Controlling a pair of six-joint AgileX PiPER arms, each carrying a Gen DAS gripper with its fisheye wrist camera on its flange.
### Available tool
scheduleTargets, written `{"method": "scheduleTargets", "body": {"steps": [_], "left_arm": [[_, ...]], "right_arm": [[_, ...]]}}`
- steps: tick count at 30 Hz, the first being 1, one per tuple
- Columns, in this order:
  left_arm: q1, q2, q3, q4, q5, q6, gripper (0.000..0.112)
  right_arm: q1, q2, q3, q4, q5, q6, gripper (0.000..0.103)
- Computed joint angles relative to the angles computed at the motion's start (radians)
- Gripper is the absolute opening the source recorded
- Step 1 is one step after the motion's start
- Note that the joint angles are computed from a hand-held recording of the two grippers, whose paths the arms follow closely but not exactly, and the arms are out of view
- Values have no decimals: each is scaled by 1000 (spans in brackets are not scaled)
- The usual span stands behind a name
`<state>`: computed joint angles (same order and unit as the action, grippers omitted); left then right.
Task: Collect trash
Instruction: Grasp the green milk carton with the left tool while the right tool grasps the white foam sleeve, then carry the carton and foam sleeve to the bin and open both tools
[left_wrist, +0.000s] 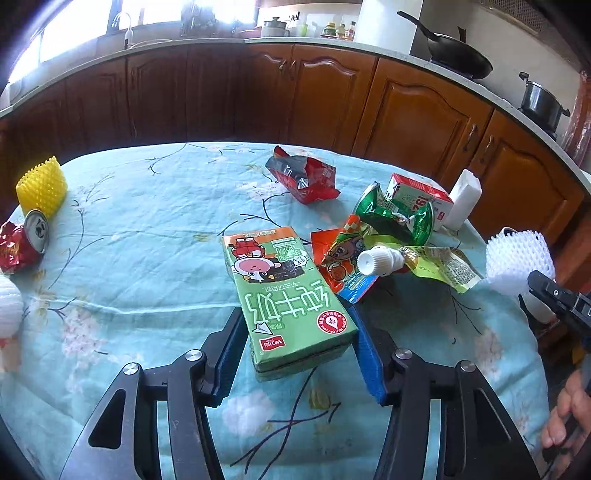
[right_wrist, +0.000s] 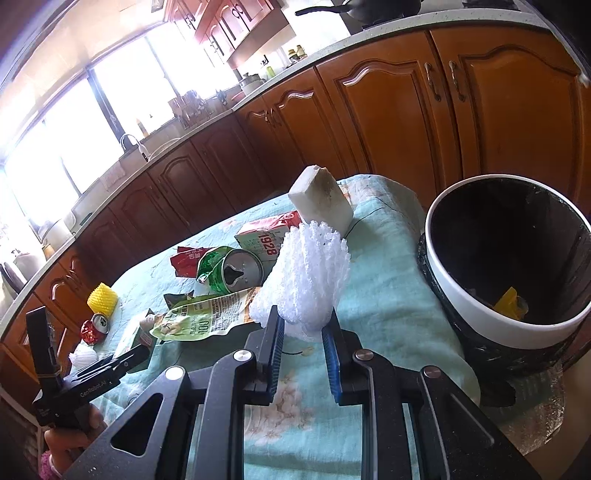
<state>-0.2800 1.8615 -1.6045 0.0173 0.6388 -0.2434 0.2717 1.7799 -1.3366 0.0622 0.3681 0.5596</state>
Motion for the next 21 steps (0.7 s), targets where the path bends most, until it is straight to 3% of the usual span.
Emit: {"method": "scheduleTargets", "body": {"steps": [4, 10, 21], "left_arm": [[-10, -92, 75, -7, -40, 16, 54], [-78, -152, 69, -26, -50, 59, 53], [-222, -7, -126, -126, -3, 173, 53]], "right_arm": [[-10, -38, 50, 12, -19, -7, 21], [-35, -114, 130, -7, -42, 17, 21], [-123, -232, 255, -62, -52, 70, 21]]}}
